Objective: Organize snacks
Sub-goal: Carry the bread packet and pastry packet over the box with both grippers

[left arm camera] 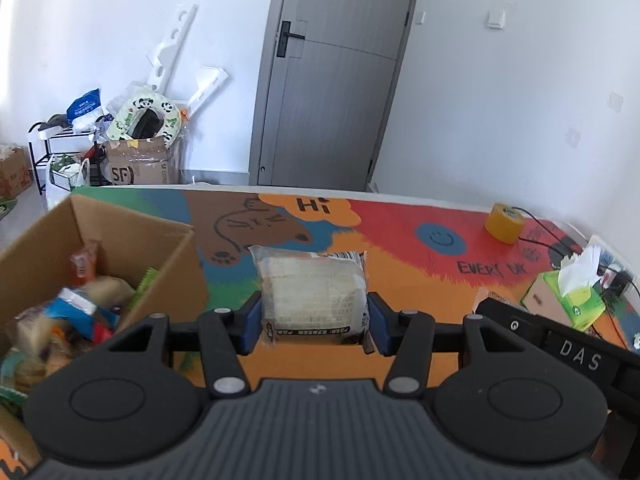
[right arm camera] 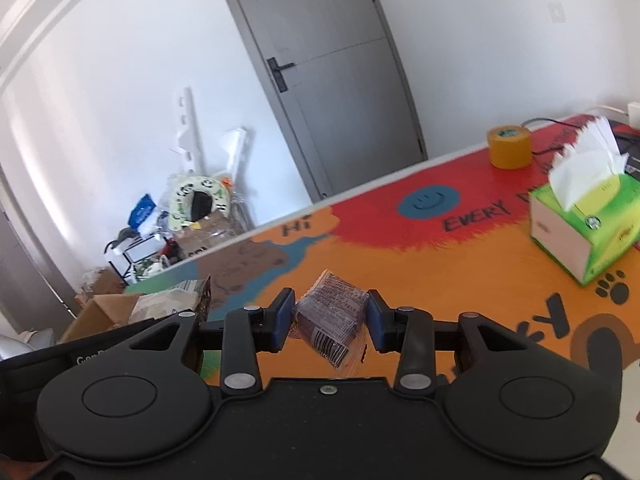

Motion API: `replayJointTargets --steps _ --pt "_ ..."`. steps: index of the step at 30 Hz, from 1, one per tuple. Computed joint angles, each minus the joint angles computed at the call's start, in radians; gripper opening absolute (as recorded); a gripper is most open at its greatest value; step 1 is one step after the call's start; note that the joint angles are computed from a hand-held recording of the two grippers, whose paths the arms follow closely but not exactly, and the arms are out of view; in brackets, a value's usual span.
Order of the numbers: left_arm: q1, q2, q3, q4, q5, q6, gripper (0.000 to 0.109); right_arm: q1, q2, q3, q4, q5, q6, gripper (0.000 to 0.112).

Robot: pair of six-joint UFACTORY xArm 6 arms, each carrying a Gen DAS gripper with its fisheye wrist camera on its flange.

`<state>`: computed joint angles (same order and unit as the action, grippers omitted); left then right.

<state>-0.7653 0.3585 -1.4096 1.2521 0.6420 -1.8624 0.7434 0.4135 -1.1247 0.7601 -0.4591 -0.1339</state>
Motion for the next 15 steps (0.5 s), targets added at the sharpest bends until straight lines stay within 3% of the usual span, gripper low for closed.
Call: replayJointTargets --steps 15 --pt "0.011 -0.196 0.194 0.079 0.051 -0.099 0.052 0.032 -0.005 -0.041 -0.105 0.014 0.047 0.039"
